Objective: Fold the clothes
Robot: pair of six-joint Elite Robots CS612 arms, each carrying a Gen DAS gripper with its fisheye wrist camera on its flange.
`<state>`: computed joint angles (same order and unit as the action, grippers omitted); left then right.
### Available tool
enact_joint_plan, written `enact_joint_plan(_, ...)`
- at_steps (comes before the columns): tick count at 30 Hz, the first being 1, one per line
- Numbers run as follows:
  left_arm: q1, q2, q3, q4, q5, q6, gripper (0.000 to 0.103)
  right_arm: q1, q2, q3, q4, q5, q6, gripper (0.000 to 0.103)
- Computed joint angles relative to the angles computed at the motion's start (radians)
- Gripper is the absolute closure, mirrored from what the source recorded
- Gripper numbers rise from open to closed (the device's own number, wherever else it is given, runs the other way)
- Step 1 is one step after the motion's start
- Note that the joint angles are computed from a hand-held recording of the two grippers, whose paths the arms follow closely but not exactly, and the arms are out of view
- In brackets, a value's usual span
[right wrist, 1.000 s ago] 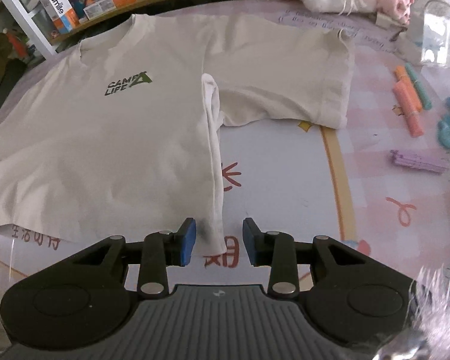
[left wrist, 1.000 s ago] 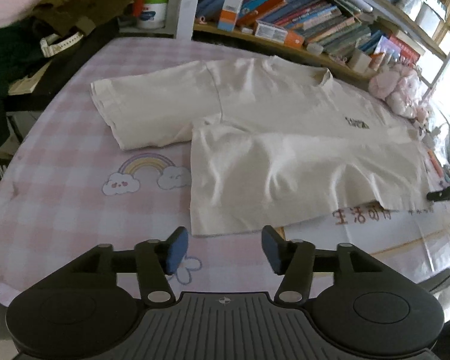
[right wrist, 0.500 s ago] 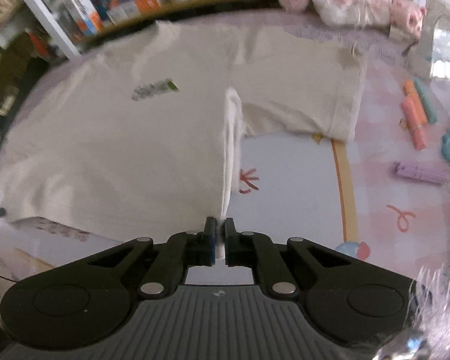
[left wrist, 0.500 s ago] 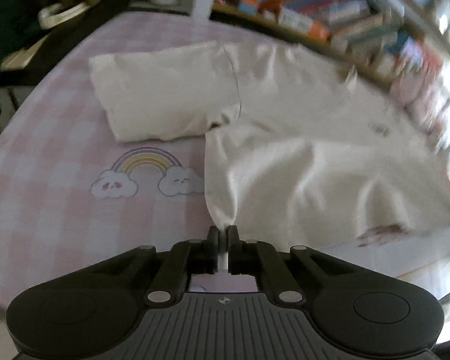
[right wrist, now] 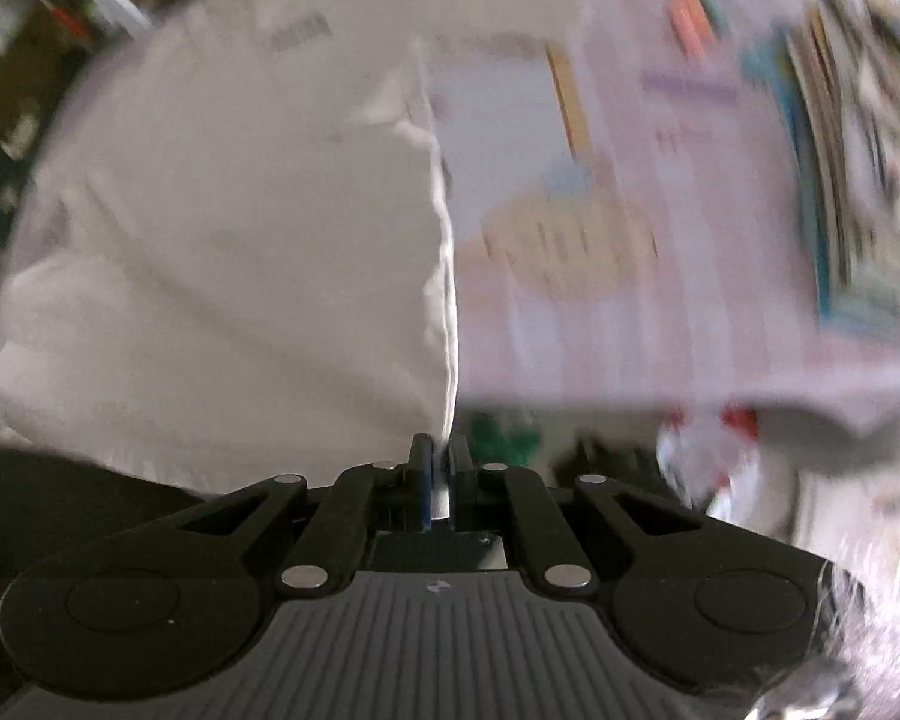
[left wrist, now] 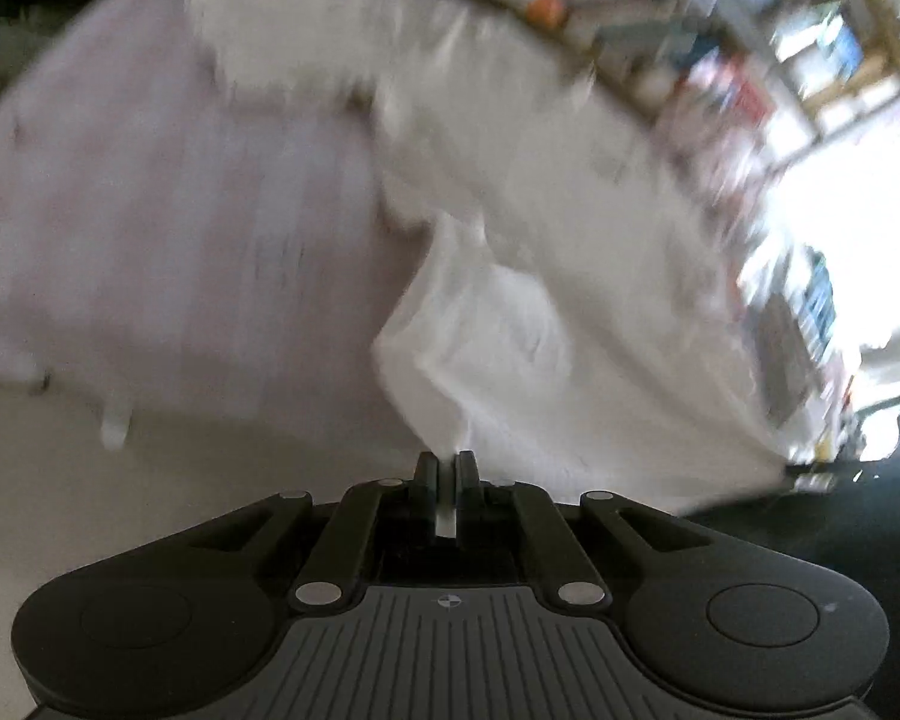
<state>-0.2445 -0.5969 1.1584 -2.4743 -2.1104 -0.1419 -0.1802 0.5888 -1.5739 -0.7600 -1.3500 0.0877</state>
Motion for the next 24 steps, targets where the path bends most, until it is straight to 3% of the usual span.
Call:
enact_joint_plan(4,-0.026,0.008,-0.005,0.159,0.087,0.104,0.096,0.008,0.027,-0.014,0.067,-0.045,0.035,0.098)
enact_joint_plan(7,-0.051,-0.003,-0.009,0.236,0.225,0.219,0.093,0.013,0.03,-0.01,0.101,-0.075,0.054,0.097)
enact_joint_plan(8,-0.056,-0.008,-0.008,0.244,0.265,0.25,0.092,0.016,0.026,-0.005,0.108,-0.098,0.051,0.091)
enact_joint_plan(11,-0.054,-0.021,0.001,0.168,0.315,0.254,0.082,0.028,0.017,0.0,0.063,-0.156,0.013,0.077)
enact_joint_plan(15,-0.051,-0.016,-0.013,-0.023,0.328,0.224,0.077,0.031,0.008,0.015,-0.07,-0.158,-0.037,0.075)
enact_joint_plan(21,-0.072,0.102,-0.216,-0.174,0.28,0.273,0.075,0.049,-0.041,0.181,-0.372,-0.177,-0.265,0.069)
enact_joint_plan(23,-0.082,0.164,-0.32,-0.184,0.29,0.291,0.068,0.049,-0.062,0.254,-0.481,-0.164,-0.337,0.064)
enact_joint_plan(24,-0.088,0.197,-0.378,-0.185,0.296,0.301,0.058,0.046,-0.077,0.301,-0.53,-0.155,-0.357,0.064)
